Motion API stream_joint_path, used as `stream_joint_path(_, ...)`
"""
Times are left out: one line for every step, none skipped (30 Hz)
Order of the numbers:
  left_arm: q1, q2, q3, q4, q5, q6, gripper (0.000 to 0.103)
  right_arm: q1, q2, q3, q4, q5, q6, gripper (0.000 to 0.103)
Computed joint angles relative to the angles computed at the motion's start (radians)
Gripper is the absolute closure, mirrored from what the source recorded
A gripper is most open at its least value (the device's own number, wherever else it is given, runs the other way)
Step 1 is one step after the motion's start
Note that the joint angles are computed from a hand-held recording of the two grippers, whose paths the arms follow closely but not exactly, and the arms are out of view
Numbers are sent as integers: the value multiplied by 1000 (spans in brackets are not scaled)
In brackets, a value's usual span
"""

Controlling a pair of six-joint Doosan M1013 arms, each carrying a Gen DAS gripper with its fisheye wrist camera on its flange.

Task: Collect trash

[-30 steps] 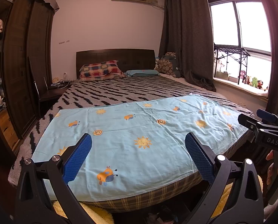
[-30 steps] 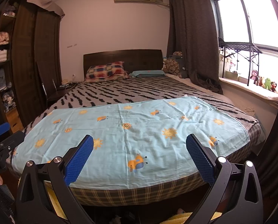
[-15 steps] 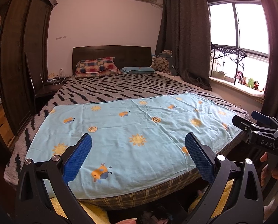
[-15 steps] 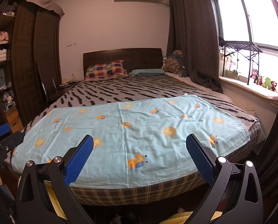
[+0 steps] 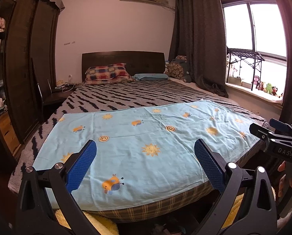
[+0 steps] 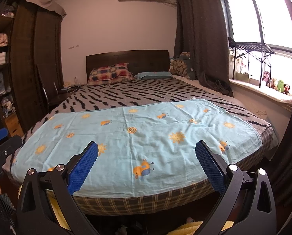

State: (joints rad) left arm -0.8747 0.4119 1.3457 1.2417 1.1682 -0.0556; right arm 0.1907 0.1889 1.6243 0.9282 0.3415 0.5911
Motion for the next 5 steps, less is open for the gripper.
stream_joint_path(0,0,0,-2,3,-1,8,0,0,0,-1,0,0,3)
stream_joint_path(1,0,0,-3,3,0,8,0,0,1,-3,0,2,3)
stream_joint_path(2,-1,1,-6,0,1,8,1,-1,1,-5,-1,4,3)
stream_joint_path(3,-2,1,-9,-3,1,8,1,-1,1,-1,-2,2,3)
stream_joint_path(3,-2,1,-11,-5,2,8,1,-1,1,1,-2,0,3)
